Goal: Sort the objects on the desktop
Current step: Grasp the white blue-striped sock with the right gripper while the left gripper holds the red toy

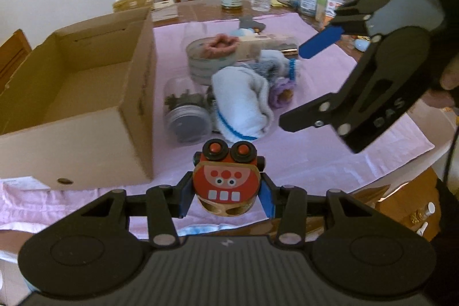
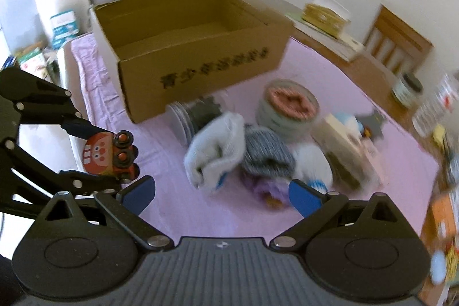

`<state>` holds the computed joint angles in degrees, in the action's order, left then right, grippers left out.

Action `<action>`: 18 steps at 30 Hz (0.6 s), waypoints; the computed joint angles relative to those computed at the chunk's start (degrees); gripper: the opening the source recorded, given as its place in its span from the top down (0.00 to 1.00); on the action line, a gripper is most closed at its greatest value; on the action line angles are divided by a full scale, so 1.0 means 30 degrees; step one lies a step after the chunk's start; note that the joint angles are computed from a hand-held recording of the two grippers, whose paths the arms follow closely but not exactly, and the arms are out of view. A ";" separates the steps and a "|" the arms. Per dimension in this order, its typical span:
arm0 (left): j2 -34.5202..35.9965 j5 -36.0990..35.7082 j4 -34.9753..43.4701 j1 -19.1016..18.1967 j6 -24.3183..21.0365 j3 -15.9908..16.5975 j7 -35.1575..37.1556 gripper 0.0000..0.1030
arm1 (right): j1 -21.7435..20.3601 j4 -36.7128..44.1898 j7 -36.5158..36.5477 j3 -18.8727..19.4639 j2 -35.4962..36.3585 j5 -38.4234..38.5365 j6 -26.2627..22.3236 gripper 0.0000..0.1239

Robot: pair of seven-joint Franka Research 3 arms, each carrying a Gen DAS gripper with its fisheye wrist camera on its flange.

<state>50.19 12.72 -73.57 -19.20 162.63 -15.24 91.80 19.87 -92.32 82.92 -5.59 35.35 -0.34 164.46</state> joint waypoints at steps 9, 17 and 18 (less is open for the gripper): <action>-0.0662 0.0203 -0.1040 0.0004 0.0531 0.0591 -0.1532 0.56 | -0.0130 0.3818 -0.2487 0.0274 0.2596 -0.0899 -0.1586 0.29; -0.0590 0.0244 -0.0834 0.0227 0.0273 0.0407 -0.1772 0.56 | -0.0097 0.5636 -0.3828 0.0220 0.3981 -0.1104 -0.2413 0.35; -0.0560 0.0213 -0.0801 0.0273 0.0266 0.0349 -0.1754 0.56 | -0.0053 0.5755 -0.3907 0.0163 0.4083 -0.1135 -0.2450 0.36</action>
<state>48.52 13.36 -75.97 -18.38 163.43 -14.19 86.54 19.71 -75.05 71.20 -5.11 47.60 -3.75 157.11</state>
